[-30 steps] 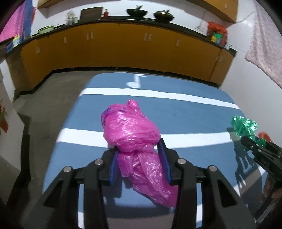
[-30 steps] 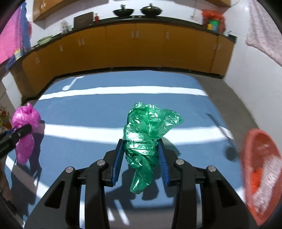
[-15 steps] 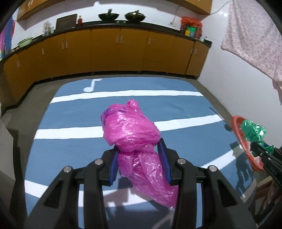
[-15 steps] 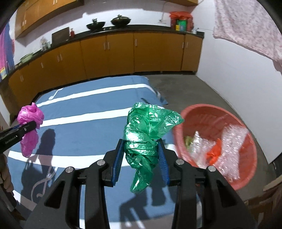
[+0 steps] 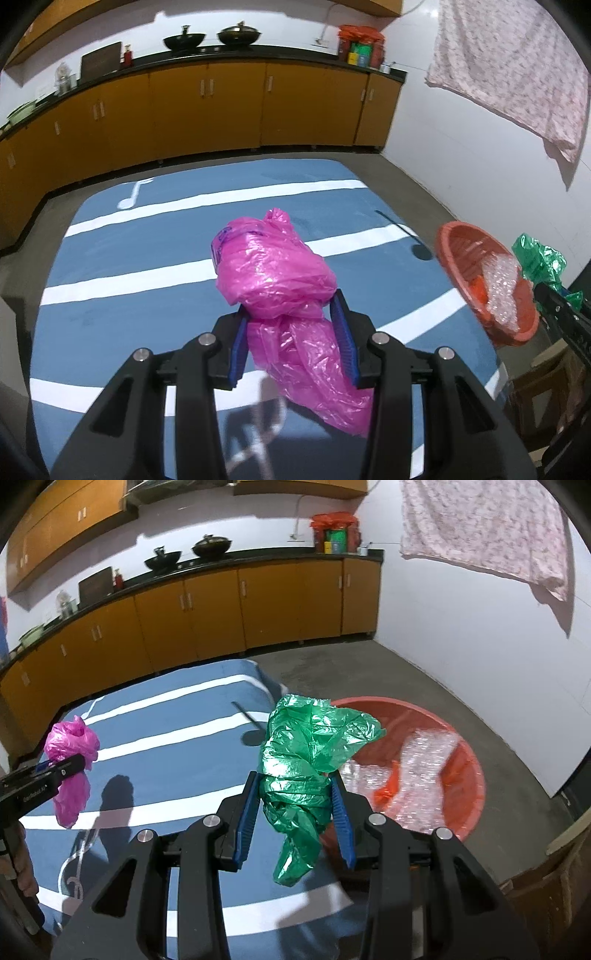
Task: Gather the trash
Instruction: 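Carry the pink and green bags over the orange basket with both tools, then open both tools to drop the pink and green bags into the basket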
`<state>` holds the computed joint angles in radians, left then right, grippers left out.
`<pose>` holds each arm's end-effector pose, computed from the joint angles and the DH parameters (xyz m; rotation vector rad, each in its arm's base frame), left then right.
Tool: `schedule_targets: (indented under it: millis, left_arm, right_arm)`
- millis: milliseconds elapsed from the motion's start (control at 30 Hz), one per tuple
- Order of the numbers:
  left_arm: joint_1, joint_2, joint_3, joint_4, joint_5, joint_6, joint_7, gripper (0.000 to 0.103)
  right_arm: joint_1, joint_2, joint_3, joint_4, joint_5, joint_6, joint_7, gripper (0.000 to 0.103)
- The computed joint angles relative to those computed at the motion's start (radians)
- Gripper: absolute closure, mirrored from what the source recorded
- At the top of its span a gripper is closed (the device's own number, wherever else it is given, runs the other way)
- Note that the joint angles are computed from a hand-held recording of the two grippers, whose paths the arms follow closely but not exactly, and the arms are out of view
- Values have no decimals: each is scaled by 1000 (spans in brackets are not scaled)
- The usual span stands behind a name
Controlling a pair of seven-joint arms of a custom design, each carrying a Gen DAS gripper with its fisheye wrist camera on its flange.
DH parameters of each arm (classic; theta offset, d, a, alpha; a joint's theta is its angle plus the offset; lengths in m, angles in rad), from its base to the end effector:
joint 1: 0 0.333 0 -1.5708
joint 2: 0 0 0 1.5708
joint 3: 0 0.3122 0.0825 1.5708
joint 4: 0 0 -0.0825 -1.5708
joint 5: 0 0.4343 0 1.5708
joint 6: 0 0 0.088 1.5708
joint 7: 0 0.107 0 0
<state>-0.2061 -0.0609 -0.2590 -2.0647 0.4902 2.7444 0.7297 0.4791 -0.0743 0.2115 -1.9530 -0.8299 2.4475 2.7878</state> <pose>0.5515 -0.3006 0.5169 -1.7901 1.8110 -0.8922 0.4842 0.4034 0.5539 -1.6758 1.7082 -0.7768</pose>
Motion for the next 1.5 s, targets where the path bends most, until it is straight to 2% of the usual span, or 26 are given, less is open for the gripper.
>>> schedule_targets:
  millis: [200, 800, 1167, 1500]
  left_arm:
    - [-42, 62, -7, 72, -9, -11, 36, 62]
    - [-191, 257, 45, 297, -87, -28, 184, 62]
    - [-237, 357, 61, 417, -196, 5, 334, 62]
    - [-286, 488, 58, 588, -303, -18, 480, 62]
  right_arm:
    - [-23, -52, -3, -49, -10, -6, 20, 65]
    - [-84, -85, -6, -89, -7, -18, 42, 64]
    - [-105, -67, -22, -84, -9, 9, 33, 65]
    - [-129, -57, -42, -90, -4, 49, 54, 65]
